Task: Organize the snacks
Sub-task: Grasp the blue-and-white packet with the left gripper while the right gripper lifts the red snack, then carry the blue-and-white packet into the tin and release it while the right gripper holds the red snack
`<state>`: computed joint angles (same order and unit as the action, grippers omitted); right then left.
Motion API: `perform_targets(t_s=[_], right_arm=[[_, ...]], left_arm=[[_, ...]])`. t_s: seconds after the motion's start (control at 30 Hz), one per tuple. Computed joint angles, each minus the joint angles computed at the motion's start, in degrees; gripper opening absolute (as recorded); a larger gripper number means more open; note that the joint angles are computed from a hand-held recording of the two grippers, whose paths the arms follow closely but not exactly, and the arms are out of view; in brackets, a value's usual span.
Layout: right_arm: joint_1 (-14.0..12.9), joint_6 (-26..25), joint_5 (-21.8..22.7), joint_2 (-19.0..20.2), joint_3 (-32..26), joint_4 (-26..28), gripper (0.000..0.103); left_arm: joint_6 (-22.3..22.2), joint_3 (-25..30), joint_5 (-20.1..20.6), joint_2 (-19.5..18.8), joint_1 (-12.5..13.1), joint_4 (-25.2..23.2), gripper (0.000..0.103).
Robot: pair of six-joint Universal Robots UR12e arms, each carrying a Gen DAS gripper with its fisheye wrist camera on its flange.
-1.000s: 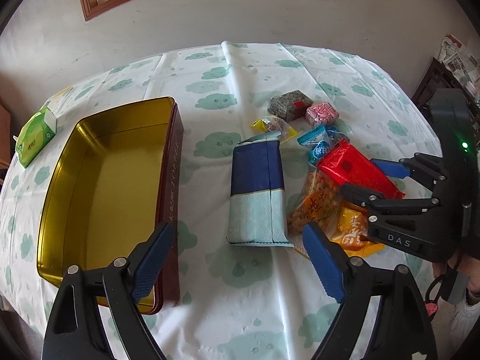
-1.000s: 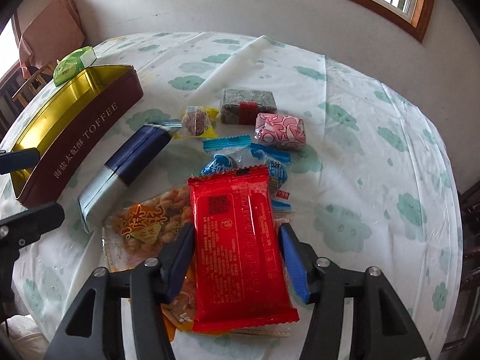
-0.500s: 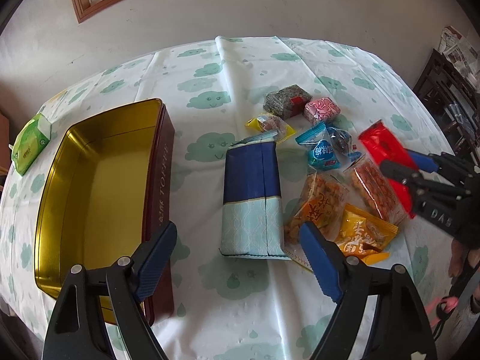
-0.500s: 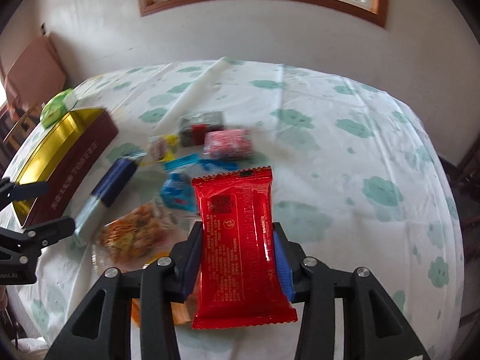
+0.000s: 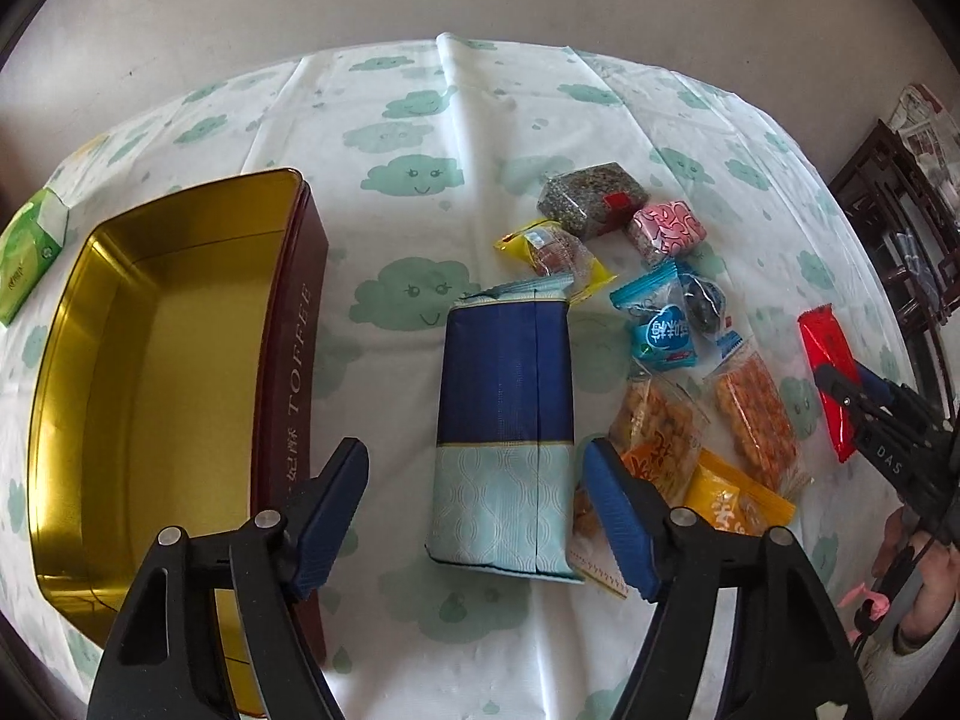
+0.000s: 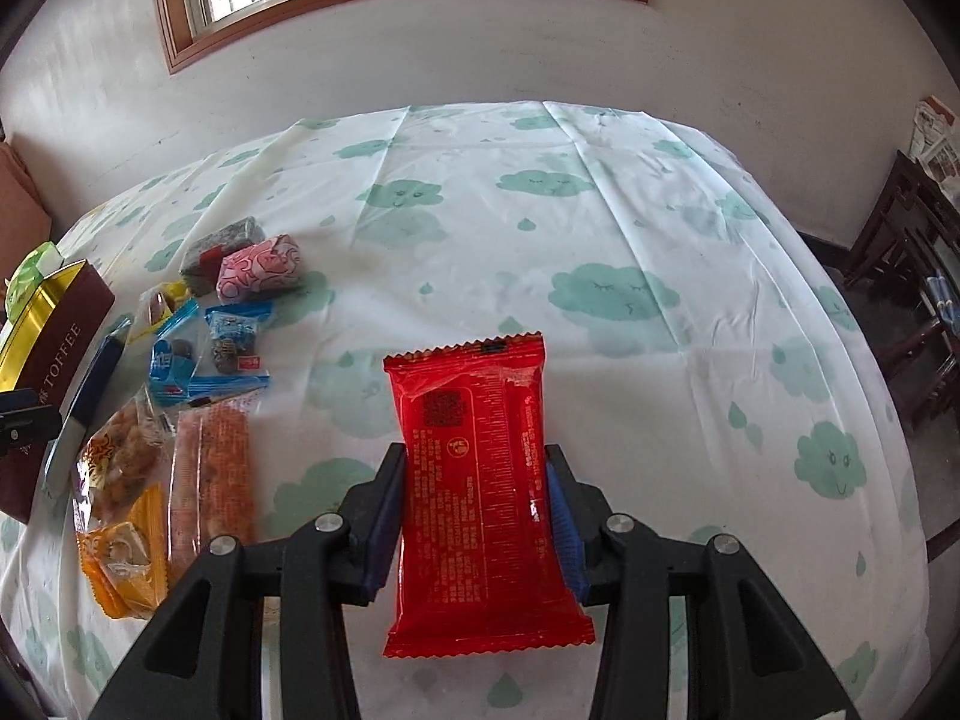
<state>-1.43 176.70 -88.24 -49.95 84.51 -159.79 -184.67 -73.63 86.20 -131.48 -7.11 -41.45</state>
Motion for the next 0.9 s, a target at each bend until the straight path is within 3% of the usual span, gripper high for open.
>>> perform_targets(t_s=[0.27,0.37,0.5,0.9], right_arm=[[0.0,0.2,0.2,0.1,0.7,-1.5,0.044],[0.1,0.3,-0.1,0.1,0.8,-2.1,0.044],[0.2,0.0,-0.5,0.1,1.1,-3.0,0.046],[0.7,0.1,-2.4,0.3,1.8,-5.7,0.047]], left_arm=[[-0.2,2.9,0.3,-2.1,-0.1,-2.1,0.063],[0.8,3.1,2.2,-2.6,-0.6,-1.7,0.063],[1.0,3.5,0.3,-2.9,-0.4,-3.1,0.046],[1.5,2.0,2.2,-2.3,-0.7,-0.4,0.044]])
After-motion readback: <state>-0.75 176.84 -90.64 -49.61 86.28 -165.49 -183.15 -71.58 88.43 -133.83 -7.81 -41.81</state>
